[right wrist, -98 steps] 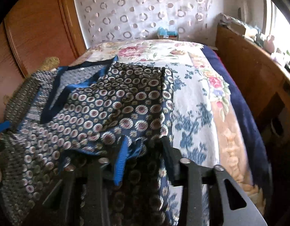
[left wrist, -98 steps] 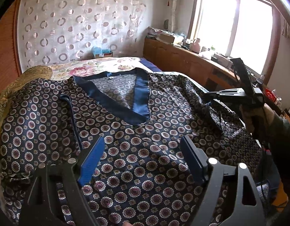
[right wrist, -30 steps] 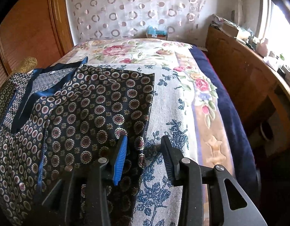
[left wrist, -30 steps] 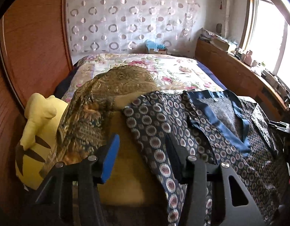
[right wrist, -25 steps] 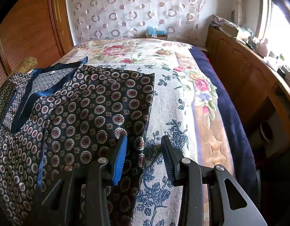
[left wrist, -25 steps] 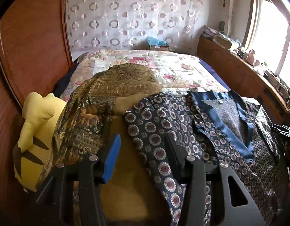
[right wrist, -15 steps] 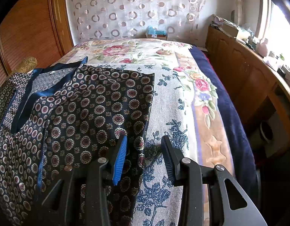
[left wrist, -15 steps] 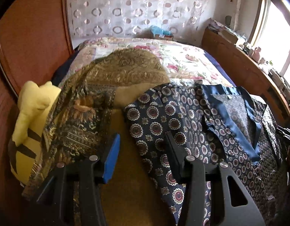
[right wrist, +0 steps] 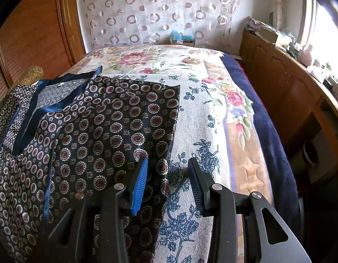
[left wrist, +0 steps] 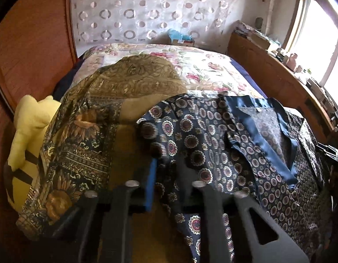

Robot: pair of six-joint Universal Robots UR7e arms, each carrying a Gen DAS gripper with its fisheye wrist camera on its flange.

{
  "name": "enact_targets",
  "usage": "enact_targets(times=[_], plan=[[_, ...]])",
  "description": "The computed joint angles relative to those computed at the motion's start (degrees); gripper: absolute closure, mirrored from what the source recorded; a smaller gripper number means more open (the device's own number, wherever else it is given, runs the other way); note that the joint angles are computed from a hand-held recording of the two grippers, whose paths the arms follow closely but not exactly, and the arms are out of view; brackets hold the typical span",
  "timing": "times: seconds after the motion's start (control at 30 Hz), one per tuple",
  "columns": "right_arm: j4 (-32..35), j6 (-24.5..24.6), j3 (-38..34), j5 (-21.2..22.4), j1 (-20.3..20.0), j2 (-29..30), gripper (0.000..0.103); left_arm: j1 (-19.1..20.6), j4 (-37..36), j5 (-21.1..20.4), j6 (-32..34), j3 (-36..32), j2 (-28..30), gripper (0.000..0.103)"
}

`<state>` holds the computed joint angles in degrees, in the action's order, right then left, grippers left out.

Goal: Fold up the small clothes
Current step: 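Grasp the shirt hem with the left gripper while the right gripper grasps it too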

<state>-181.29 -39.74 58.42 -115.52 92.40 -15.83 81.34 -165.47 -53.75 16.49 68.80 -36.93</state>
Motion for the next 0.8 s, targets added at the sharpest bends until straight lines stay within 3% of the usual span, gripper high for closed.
enact_targets(times=[0.13, 0.27, 0.47, 0.8], plan=[[0.0, 0.0, 0.0, 0.0, 0.0, 0.0, 0.064, -0.8, -3.9, -1.3, 2.2, 2.9, -1.2, 0.099], [-0.1, 0.0, 0.0, 0.0, 0.0, 0.1, 0.064, -2.7, -12.7, 0.0, 6.5, 8.8, -2.6, 0.099], [-0.1, -0.1, -0.1, 0.0, 0.0, 0.1, 0.064, -3.8, -21.6, -2.2, 7.6, 16.9, -4.3, 0.1], [-0.1, -0.2, -0.2, -0.1, 0.0, 0.2, 0.064, -5.5, -28.3, -4.3, 9.2, 22.1, -5.0, 0.101]])
